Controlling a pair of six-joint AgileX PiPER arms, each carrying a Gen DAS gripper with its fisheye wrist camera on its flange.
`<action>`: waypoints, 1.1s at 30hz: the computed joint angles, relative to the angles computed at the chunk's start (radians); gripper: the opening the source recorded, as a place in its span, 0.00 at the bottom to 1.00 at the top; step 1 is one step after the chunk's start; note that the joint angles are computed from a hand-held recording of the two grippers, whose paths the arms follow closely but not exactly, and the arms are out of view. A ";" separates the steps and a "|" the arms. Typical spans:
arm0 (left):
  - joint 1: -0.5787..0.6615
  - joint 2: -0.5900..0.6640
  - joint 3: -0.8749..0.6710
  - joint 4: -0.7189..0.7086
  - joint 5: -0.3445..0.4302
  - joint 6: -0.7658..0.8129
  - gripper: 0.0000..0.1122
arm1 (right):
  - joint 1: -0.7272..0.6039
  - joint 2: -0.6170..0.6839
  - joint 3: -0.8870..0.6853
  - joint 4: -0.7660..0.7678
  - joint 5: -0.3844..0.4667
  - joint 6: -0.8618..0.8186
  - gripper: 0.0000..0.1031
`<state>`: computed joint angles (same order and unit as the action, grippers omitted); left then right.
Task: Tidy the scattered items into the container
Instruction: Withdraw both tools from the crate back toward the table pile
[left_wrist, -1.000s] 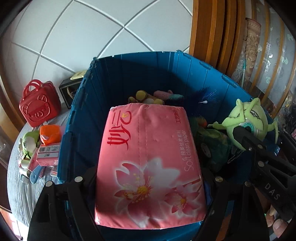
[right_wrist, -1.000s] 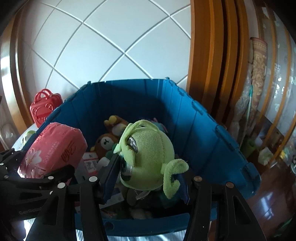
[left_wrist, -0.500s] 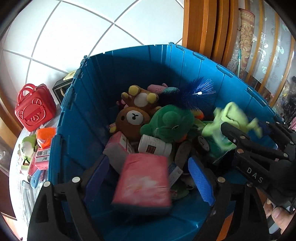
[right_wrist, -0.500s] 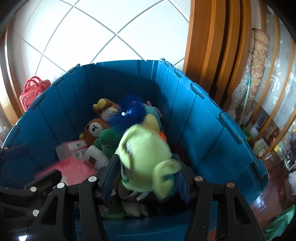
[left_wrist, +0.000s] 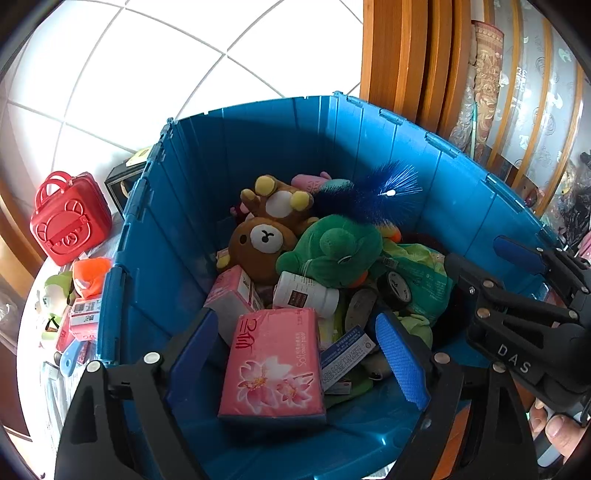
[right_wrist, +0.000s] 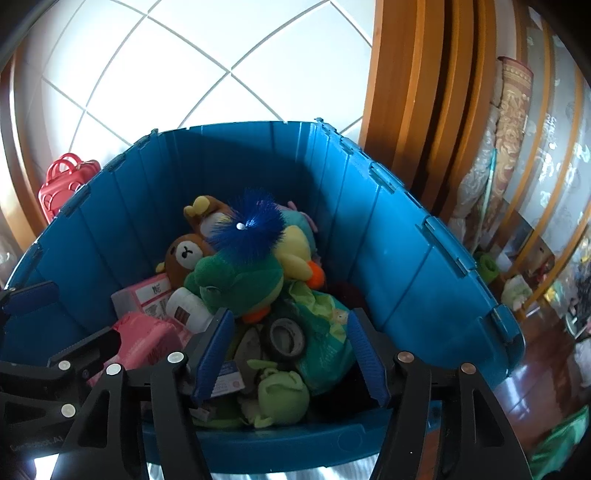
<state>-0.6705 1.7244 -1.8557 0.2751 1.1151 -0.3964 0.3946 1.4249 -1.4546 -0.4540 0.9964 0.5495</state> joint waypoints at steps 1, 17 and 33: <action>-0.003 -0.005 0.004 0.002 -0.004 -0.003 0.78 | 0.003 -0.005 0.002 -0.003 0.003 0.001 0.63; -0.083 -0.233 0.227 0.188 -0.115 -0.236 0.83 | 0.061 -0.186 0.127 -0.106 0.004 0.138 1.00; -0.194 -0.427 0.410 0.467 0.036 -0.543 0.84 | 0.203 -0.237 0.173 -0.051 -0.132 0.161 1.00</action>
